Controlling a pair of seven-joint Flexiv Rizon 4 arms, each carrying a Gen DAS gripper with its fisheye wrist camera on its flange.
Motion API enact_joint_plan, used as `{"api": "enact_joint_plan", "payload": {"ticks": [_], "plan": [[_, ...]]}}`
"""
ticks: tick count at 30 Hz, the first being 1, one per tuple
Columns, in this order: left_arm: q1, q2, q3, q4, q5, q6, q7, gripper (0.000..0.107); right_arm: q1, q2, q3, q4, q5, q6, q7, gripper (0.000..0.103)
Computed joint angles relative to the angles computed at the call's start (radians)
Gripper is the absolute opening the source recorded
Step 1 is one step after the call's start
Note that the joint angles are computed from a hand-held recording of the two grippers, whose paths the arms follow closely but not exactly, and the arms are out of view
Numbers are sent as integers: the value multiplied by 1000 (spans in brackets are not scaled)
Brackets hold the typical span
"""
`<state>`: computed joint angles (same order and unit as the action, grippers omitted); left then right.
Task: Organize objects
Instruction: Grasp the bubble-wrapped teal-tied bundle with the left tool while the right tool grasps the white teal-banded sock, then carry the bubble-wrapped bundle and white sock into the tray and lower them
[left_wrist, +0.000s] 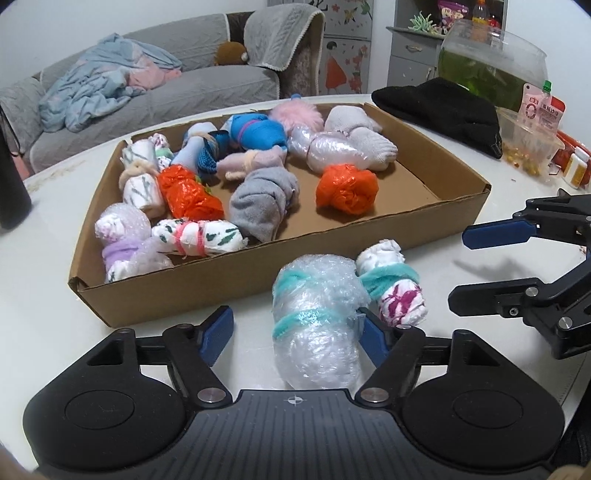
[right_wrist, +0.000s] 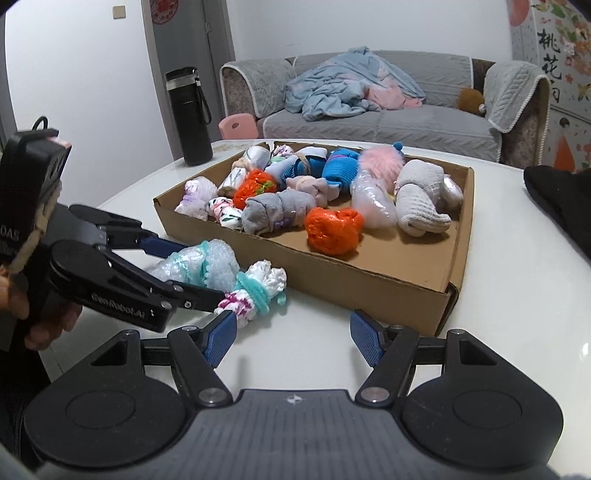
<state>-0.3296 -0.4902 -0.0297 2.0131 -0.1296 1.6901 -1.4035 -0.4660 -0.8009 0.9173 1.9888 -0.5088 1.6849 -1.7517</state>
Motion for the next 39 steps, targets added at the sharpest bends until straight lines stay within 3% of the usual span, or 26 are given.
{"api": "enact_joint_plan", "payload": {"ticks": [4, 7, 10, 14, 17, 19, 22, 28, 31, 37, 39], "plan": [[16, 8, -17, 9, 12, 5, 17, 69, 36, 2, -12, -8, 15, 7, 20, 65], [19, 10, -16, 12, 14, 9, 23, 65, 112, 27, -73, -15, 34, 33, 56, 65], [70, 20, -67, 29, 7, 14, 30, 51, 173, 38, -126, -25, 41, 44, 101, 65], [86, 27, -71, 48, 0, 24, 26, 56, 211, 50, -168, -26, 35, 41, 131, 64], [27, 16, 1, 37, -2, 38, 7, 70, 223, 60, -192, -15, 24, 56, 132, 61], [63, 15, -36, 44, -7, 46, 9, 71, 231, 69, -208, -8, 13, 68, 134, 49], [49, 9, -20, 42, -12, 57, 1, 78, 237, 77, -226, 2, -12, 84, 136, 42], [54, -4, -25, 59, -8, 110, -6, 93, 221, 82, -231, 27, -69, 107, 154, 29], [22, 2, 12, 48, -29, 61, -4, 103, 208, 76, -224, 25, -92, 103, 171, 26], [42, 9, -9, 54, -19, 53, 1, 102, 197, 70, -225, 27, -121, 111, 196, 26], [82, 14, -55, 67, -2, 72, 12, 88, 197, 73, -233, 31, -128, 118, 204, 26]]}}
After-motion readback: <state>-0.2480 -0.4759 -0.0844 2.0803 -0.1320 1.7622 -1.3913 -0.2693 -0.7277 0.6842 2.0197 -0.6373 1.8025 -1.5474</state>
